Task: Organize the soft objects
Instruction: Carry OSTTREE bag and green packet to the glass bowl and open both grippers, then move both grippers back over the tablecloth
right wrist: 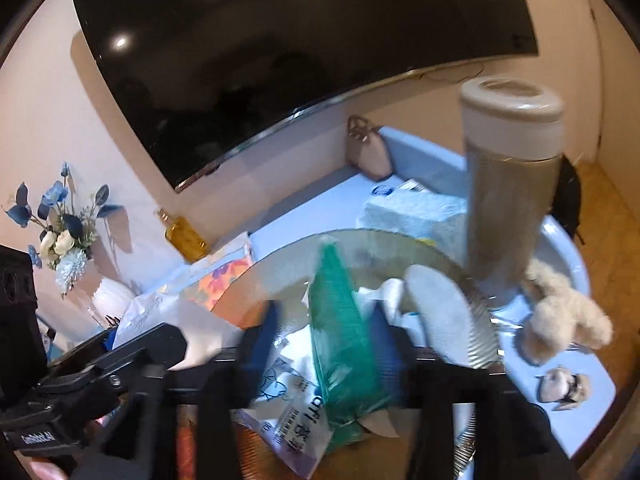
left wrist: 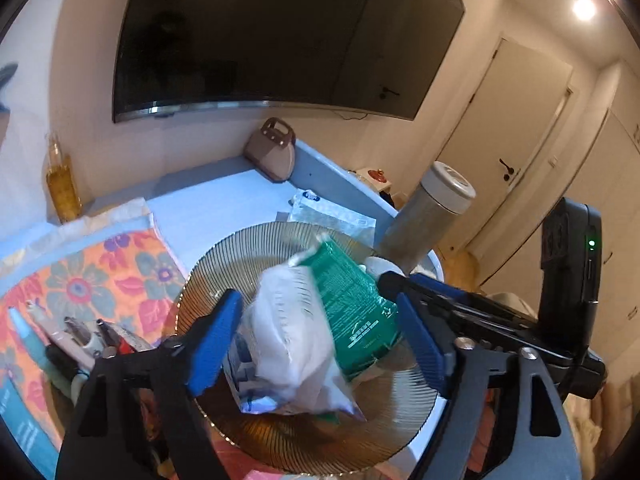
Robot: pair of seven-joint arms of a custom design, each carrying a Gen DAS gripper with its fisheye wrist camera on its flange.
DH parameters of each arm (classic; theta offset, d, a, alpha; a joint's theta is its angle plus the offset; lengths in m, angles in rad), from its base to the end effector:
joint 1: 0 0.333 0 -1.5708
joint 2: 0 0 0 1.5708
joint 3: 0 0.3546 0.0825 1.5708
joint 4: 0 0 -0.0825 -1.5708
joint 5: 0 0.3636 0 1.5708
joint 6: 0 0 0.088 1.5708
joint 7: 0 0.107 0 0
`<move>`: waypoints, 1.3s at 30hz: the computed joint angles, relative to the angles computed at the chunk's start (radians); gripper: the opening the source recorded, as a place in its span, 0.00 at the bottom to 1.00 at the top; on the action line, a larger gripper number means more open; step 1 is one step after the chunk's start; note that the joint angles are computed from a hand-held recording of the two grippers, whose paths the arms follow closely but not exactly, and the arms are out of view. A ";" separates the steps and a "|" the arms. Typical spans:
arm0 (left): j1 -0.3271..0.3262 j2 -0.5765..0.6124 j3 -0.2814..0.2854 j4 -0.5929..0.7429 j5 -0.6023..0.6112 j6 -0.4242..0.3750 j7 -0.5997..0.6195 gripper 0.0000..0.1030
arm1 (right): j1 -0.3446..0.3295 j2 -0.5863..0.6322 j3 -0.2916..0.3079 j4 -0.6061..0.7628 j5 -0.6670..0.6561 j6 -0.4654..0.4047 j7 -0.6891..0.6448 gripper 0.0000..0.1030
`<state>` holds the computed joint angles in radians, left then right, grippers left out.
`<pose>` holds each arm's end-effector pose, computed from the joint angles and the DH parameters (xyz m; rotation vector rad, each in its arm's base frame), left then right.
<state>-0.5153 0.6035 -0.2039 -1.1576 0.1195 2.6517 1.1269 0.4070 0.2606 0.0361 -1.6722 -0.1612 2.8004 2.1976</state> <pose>0.6201 -0.4702 0.5975 -1.6263 2.1212 -1.2644 0.6112 0.2948 0.6003 -1.5751 1.6762 -0.3925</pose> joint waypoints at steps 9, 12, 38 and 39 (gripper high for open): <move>0.077 -0.178 -0.087 -0.235 -0.102 0.126 0.142 0.82 | 0.029 -0.171 0.026 -0.177 -0.116 0.044 0.057 0.60; 0.116 -0.264 -0.121 -0.336 -0.161 0.179 0.185 0.82 | 0.039 -0.213 0.046 -0.205 -0.201 0.049 0.114 0.60; 0.570 -1.352 0.037 -1.569 -0.102 0.364 -0.196 0.94 | 0.270 0.314 0.231 0.373 0.444 -0.272 -0.509 0.62; 0.560 -1.341 0.059 -1.590 -0.113 0.373 -0.190 0.94 | 0.274 0.335 0.230 0.403 0.440 -0.291 -0.503 0.62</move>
<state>0.0447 -0.7373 -0.1445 -2.7478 0.0061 3.0247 0.9369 0.6814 0.5953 0.2664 -1.2689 0.2789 2.5096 1.6944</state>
